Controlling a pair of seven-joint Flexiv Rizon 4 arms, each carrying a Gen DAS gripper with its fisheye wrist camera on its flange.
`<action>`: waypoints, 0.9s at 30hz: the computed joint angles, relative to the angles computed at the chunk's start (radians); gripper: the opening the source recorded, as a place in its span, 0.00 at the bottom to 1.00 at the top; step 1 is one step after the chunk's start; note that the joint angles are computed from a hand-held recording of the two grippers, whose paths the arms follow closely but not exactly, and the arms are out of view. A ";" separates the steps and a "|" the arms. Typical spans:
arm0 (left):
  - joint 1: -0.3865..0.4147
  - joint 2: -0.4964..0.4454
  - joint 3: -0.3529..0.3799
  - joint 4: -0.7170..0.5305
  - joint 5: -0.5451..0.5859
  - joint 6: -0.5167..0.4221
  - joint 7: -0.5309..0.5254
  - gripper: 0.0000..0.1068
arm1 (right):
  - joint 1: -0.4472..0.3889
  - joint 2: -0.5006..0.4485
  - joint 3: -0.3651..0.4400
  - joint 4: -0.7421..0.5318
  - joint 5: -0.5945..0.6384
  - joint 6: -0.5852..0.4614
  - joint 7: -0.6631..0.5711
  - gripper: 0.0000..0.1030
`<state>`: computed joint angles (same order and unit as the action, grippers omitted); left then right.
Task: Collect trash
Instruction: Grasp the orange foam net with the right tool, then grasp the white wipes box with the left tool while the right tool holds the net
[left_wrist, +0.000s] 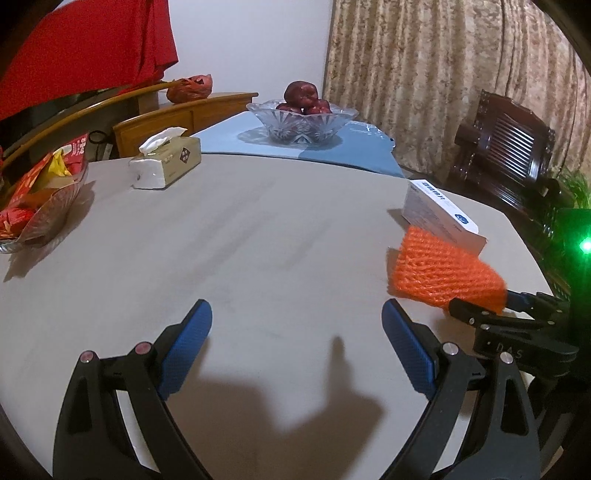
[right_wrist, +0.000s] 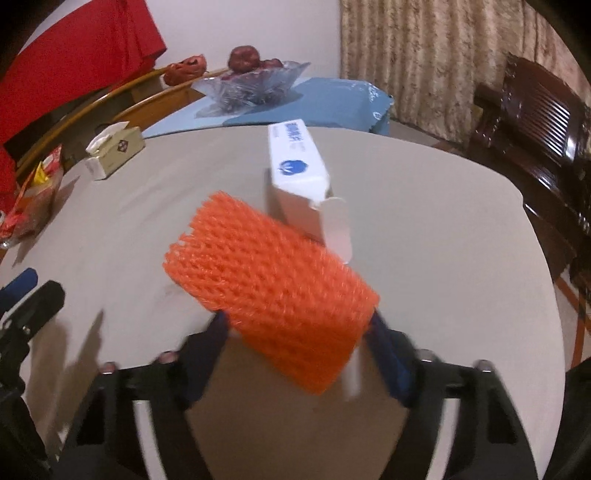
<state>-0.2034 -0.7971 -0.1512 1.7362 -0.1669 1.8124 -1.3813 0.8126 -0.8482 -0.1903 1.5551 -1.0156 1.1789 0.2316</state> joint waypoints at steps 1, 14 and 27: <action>0.000 0.001 0.000 0.001 0.000 0.000 -0.001 0.85 | 0.003 0.002 -0.005 0.005 -0.007 0.008 0.012 0.50; -0.010 0.017 -0.020 0.019 0.017 0.007 0.000 0.85 | 0.048 0.114 -0.149 0.180 -0.376 0.221 0.438 0.16; -0.092 -0.047 -0.051 -0.117 0.018 -0.057 0.038 0.85 | -0.054 0.267 -0.066 0.335 -0.516 0.028 0.607 0.16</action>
